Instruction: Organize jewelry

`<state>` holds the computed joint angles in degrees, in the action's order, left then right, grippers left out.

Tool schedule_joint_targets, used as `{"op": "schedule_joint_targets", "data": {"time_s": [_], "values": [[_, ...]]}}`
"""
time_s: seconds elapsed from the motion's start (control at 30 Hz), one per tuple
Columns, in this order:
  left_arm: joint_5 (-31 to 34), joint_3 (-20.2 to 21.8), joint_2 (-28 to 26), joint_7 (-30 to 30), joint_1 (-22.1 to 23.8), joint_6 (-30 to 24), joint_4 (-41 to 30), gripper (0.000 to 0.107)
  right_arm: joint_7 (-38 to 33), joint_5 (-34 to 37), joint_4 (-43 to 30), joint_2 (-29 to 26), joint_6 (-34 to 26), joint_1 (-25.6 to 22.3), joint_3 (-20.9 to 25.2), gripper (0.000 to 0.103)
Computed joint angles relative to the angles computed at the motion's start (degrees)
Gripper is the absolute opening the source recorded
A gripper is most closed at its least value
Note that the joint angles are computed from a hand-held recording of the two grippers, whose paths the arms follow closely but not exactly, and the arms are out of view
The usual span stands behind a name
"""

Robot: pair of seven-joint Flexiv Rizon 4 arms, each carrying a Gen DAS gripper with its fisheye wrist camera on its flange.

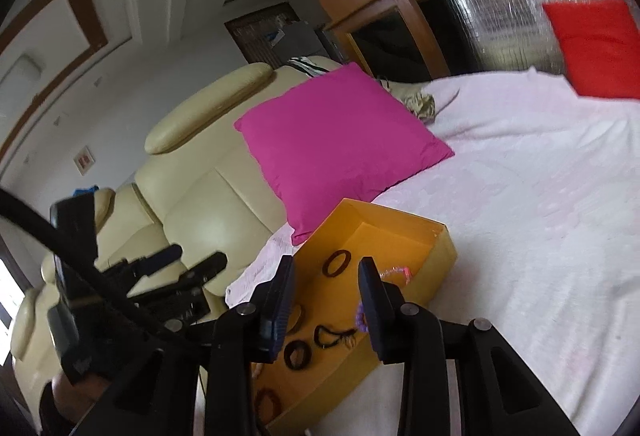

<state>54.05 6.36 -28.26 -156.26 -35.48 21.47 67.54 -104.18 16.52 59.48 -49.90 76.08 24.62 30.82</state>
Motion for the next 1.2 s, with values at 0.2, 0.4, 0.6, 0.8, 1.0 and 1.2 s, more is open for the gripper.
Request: {"op": "schedule_joint_targets", "data": {"time_s": [0.2,0.4,0.6,0.8,1.0,1.2], "values": [[3.0,-0.9,4.0,-3.4,-2.5,-0.9,2.9,0.082,0.0,0.4,12.2,8.9,6.4,-1.7,-0.2,0.057],[8.3,-3.1,6.8,-5.3,-5.8,-5.4,4.0,0.096,4.6,-2.7,22.7,16.7,10.9,-2.1,-0.9,0.059],[10.4,-6.4,11.1,-7.6,-6.7,-7.3,7.8,0.096,15.3,-8.2,32.8,24.2,13.8,4.3,-9.7,0.065],[12.2,-9.7,15.0,-10.5,-6.3,-10.6,11.2,0.096,25.8,-15.1,40.5,29.1,17.1,13.0,-20.6,0.065],[13.1,-12.2,16.7,-11.7,-4.7,-12.4,12.7,0.097,31.7,-21.0,43.1,30.4,18.1,15.8,-24.3,0.066],[12.0,-13.2,17.1,-12.0,-2.9,-11.8,13.4,0.097,37.3,-26.4,43.7,30.1,18.5,17.8,-27.5,0.066]]}}
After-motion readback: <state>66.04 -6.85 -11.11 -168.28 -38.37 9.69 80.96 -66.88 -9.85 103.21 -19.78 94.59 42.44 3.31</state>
